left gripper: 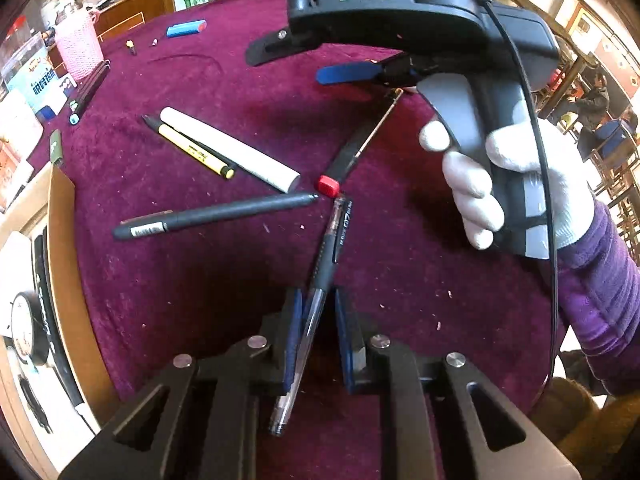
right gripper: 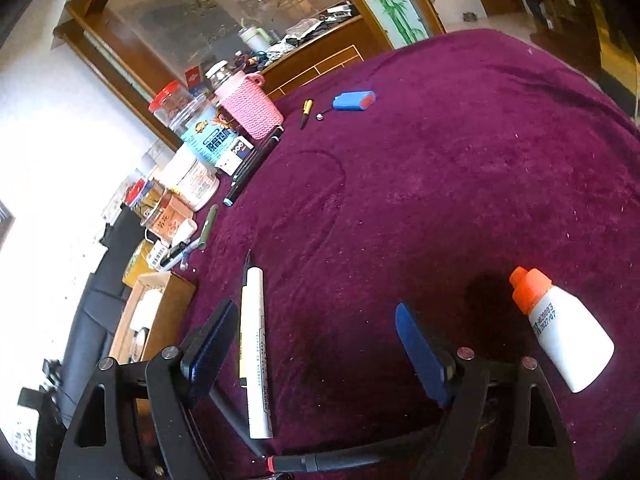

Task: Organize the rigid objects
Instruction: 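Grasp a clear pen with the left tool while the right tool holds its pens, then carry the clear pen and white marker into the tray and open both tools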

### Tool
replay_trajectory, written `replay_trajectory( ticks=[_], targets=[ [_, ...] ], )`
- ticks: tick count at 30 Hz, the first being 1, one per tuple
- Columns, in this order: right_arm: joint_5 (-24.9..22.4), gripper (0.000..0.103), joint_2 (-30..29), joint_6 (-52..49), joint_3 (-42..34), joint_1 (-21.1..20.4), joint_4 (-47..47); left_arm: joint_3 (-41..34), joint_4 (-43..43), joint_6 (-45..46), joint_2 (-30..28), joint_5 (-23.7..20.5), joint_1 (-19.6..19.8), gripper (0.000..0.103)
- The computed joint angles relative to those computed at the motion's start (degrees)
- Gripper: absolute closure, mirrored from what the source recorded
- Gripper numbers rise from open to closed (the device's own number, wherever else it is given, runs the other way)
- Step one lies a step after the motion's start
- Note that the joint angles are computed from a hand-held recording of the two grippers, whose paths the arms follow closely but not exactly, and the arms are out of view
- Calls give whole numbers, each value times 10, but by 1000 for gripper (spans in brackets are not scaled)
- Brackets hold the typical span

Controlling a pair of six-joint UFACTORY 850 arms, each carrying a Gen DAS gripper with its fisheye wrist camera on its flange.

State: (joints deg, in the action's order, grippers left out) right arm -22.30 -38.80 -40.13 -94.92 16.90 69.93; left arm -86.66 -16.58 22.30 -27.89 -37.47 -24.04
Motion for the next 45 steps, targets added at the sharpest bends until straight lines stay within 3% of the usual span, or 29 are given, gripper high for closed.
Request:
replay_trajectory(
  ticks=[2,6,7,8,9,10,15,20,25,28,31,34,36,39,45],
  targets=[
    [0,19,0,-2,2,-1,7,7,27,-23,3,23,-9,86],
    [12,19,3,3,5,0,2,37,52,-47,13,78,-37,57],
    [16,19,3,10,5,1,-7,49,82,-72,19,100,-45,57],
    [19,19,3,19,4,1,-18,58,95,-93,25,112,-49,58],
    [21,19,3,24,4,1,-23,61,84,-92,27,113,-47,69],
    [20,19,3,20,4,1,-19,66,75,-95,31,117,-42,93],
    [42,19,10,8,14,0,-9,95,-103,-8,60,119,-4,94],
    [48,19,10,10,15,3,-24,155,-327,154,116,125,43,94],
    [-12,19,-8,46,-19,14,-74,198,-451,250,165,123,82,93],
    [-18,23,-18,114,-46,36,-189,211,-506,300,181,128,108,93],
    [-31,42,-35,240,-78,61,-360,229,-541,332,201,142,129,93],
    [-31,46,-46,361,-98,83,-524,248,-568,350,216,146,153,93],
    [-39,55,-52,421,-110,89,-595,260,-579,354,222,152,167,93],
    [-61,66,-66,474,-138,95,-652,280,-596,363,231,152,184,93],
    [-113,69,-117,566,-225,111,-773,295,-582,333,233,157,202,93]
  ],
)
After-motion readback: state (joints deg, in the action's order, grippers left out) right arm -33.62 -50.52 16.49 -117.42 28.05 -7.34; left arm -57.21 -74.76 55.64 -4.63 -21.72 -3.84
